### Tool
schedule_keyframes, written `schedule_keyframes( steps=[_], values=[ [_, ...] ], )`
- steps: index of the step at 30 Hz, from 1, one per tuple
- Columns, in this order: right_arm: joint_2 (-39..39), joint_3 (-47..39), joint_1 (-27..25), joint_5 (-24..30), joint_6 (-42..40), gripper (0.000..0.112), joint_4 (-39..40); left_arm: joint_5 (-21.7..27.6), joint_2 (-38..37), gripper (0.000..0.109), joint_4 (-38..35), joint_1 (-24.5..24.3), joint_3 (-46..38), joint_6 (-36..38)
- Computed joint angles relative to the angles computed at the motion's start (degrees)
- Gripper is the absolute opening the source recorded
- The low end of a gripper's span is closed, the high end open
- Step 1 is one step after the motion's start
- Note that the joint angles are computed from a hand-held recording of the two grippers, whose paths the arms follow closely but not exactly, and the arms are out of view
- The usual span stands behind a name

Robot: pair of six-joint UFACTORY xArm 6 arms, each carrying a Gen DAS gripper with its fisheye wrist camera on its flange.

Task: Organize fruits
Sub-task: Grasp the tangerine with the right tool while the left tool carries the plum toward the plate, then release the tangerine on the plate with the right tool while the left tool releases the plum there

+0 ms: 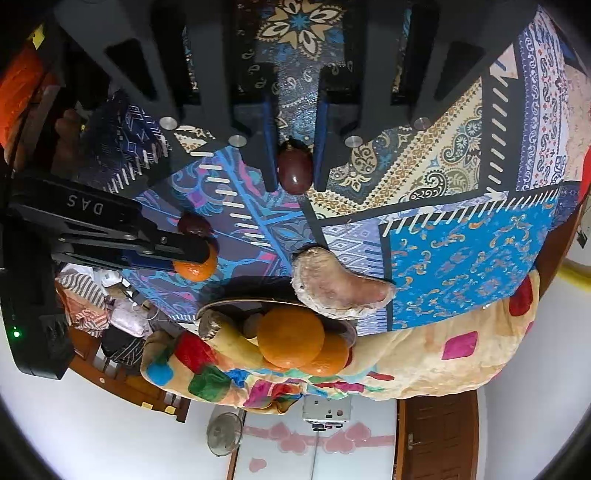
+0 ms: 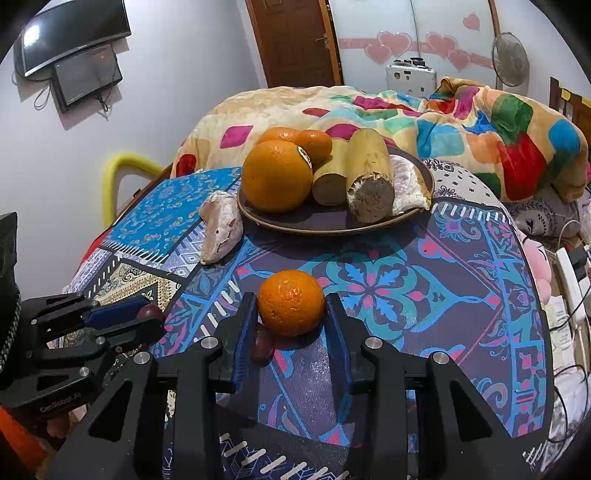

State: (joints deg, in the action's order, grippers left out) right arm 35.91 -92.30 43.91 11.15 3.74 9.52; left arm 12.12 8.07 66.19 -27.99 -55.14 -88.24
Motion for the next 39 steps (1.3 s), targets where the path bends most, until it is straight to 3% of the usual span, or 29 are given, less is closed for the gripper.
schedule_keyframes(
  steps=[9,16,33,39],
  values=[
    [-3.0,3.6,-0.2,-2.3,-2.1,0.034,2.1,0.2,-0.6,0.017,0.4,0.0,-0.5,-0.5],
    [-2.8,1.3,-1.3,-2.1,0.7,0.034,-2.8,0.2,-0.5,0.017,1.4,0.5,-3.1,-0.1],
    [9.4,-19.8,-2.5,7.3,0.9,0.034,-8.2,-0.3,4.6,0.017,-2.1,4.4,-11.4,7.6],
    [12.2,-24.7,-2.8,10.3,0.7,0.035,-10.4,1.4,7.0,0.017,-6.5,4.0,-15.1,14.0]
  ],
)
